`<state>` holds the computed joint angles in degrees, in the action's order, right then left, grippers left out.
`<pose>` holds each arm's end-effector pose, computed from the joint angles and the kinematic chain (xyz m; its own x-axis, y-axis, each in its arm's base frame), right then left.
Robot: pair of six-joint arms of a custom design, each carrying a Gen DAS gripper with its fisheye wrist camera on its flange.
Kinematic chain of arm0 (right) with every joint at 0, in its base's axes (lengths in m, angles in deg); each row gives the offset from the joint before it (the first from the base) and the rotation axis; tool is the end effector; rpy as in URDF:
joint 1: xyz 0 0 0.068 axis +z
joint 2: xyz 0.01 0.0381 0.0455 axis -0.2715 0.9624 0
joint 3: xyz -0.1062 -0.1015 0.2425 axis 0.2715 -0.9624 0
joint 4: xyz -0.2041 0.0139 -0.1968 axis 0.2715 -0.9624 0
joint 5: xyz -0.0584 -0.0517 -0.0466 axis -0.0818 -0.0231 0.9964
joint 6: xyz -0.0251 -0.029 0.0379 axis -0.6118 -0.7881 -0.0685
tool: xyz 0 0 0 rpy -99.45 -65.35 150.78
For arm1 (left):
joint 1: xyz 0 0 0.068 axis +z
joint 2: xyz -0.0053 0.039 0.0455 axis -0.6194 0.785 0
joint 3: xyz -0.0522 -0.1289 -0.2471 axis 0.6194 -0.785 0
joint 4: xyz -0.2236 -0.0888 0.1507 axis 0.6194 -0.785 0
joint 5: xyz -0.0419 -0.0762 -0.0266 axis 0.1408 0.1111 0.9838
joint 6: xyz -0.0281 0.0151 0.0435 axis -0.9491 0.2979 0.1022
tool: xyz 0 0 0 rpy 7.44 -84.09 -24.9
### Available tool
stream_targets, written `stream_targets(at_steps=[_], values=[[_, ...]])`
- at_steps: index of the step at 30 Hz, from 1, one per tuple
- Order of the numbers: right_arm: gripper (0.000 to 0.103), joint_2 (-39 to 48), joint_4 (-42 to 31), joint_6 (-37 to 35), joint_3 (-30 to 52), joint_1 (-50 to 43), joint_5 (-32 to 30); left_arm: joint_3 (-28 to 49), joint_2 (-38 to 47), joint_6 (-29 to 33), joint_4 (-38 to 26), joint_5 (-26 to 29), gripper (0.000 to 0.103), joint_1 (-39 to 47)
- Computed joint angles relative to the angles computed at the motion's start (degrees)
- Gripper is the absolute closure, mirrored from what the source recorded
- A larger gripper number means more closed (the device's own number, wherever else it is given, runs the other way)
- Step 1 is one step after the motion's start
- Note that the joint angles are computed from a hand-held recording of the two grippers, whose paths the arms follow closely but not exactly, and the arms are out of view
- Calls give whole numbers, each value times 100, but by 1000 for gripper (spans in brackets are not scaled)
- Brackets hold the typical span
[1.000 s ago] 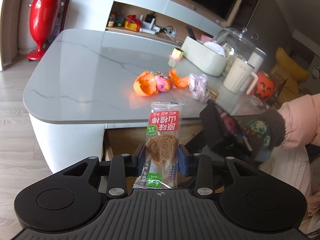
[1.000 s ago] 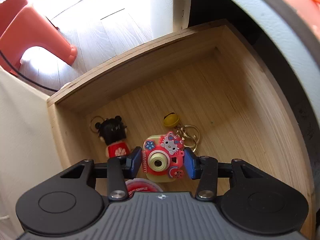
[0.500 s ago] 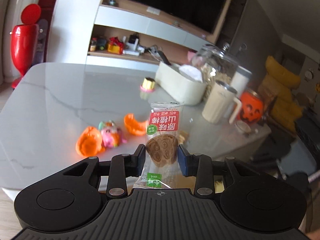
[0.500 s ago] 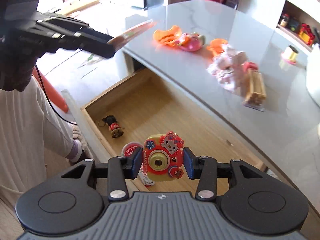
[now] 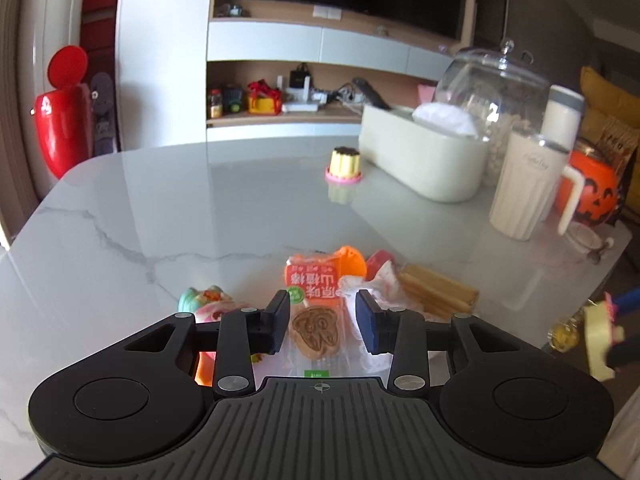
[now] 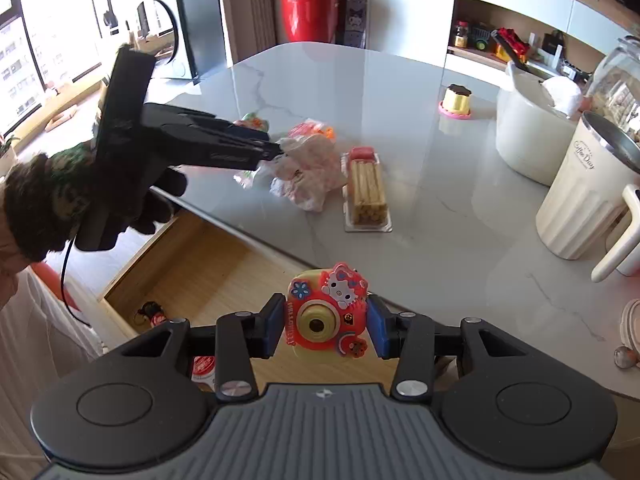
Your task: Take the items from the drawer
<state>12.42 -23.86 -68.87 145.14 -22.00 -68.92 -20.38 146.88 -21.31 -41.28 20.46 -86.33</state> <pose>0.2630 -0.0095 0.2750 -0.5246 -0.5665 -0.6354 -0.7538 0.6561 0.0374 0.2321 -0.2279 0.2255 -0.5207 -0.0458 -0.8525 0.0566 0.9945 -0.0880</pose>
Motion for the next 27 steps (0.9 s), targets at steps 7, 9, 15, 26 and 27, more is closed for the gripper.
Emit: stream_targets(at_steps=[7,9,15,26,27], values=[[60,589,1041,1273,698,266,-42,-842,-1756,454,-734,37,64,-763],[57,864,1324,1488,859,419,20,-893,-1912,313,-1310,662,64,-796],[47,1119,900,1411,811,605,183,-711,-1382,558,-2673,1822,64,-897],[44,1417,-53,-457,-436,1911,735,-1374,-1655,-35,-2166,2251,65,-264],[44,1521,-4,-463,-484,2083,765,-1481,-1843,-120,-2161,2237,65,-201]])
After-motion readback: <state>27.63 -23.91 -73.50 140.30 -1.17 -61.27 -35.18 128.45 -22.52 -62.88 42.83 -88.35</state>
